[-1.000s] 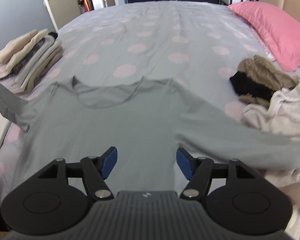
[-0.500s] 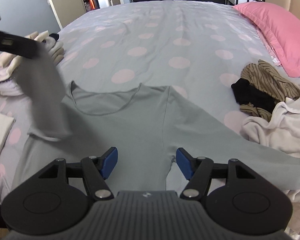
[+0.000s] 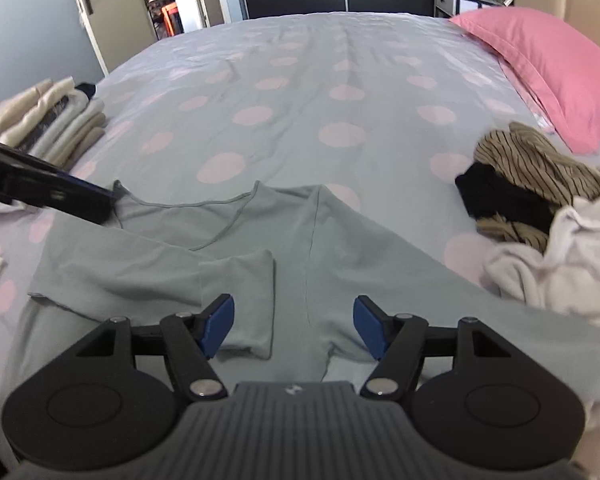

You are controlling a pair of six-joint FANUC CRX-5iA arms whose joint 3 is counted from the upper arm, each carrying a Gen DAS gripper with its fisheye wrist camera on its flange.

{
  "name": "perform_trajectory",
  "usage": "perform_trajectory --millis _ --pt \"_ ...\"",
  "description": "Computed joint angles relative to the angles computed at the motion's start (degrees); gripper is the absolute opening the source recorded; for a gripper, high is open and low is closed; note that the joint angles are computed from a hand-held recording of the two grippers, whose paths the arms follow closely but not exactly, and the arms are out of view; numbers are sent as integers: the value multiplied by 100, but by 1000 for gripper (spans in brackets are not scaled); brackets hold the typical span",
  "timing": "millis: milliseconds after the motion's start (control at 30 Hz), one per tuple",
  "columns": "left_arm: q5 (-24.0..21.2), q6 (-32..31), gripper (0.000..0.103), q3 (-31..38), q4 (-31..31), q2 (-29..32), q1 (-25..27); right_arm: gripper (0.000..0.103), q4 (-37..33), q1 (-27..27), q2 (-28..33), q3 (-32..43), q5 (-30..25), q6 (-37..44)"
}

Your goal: Fold clothes

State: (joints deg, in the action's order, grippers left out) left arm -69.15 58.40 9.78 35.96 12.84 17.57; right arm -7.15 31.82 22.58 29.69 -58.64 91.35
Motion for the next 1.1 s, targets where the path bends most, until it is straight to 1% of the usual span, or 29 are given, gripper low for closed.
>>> perform_trajectory --millis 67,167,267,333,367,400,500,567,733,767,867,900,933,1000,1067,1100 --pt "64 51 31 -122 -204 -181 244 69 -138 -11 176 251 -151 104" --pt "61 207 31 -264 -485 -382 642 69 -204 66 455 637 -454 1" --pt "71 340 31 -344 -725 -477 939 68 -221 197 627 837 -535 212" --pt "168 359 34 -474 -711 -508 1103 67 -13 339 756 937 -551 227" --pt "255 359 38 -549 -707 -522 1168 67 32 375 825 1014 -587 201" --pt "386 353 39 -633 -731 -541 1212 66 76 410 896 1095 -625 176" --pt "696 525 39 -762 -1011 -533 1275 61 185 482 1132 1377 -794 46" --pt "776 623 39 -786 -1174 -475 1332 59 228 516 1271 1542 -903 -17" --pt "935 587 43 -840 -1420 -372 1502 59 156 575 1561 1855 -1117 37" --pt "977 612 43 -883 -1413 -370 1546 59 159 591 1609 1892 -1138 43" --pt "1097 554 43 -1129 -1073 -379 1708 58 324 680 1814 2058 -1259 -13" --pt "1116 525 43 -1162 -1038 -372 1723 54 347 697 1871 2105 -1313 -10" --pt "1116 501 43 -1165 -1054 -361 1722 41 398 716 1921 2149 -1372 -27" --pt "1113 481 43 -1160 -1116 -338 1713 26 480 739 1991 2219 -1477 -67" --pt "1119 528 42 -1177 -1122 -321 1719 17 495 720 1936 2154 -1411 -127" --pt "1131 536 37 -1205 -1077 -323 1733 13 461 695 1946 2221 -1460 -137"
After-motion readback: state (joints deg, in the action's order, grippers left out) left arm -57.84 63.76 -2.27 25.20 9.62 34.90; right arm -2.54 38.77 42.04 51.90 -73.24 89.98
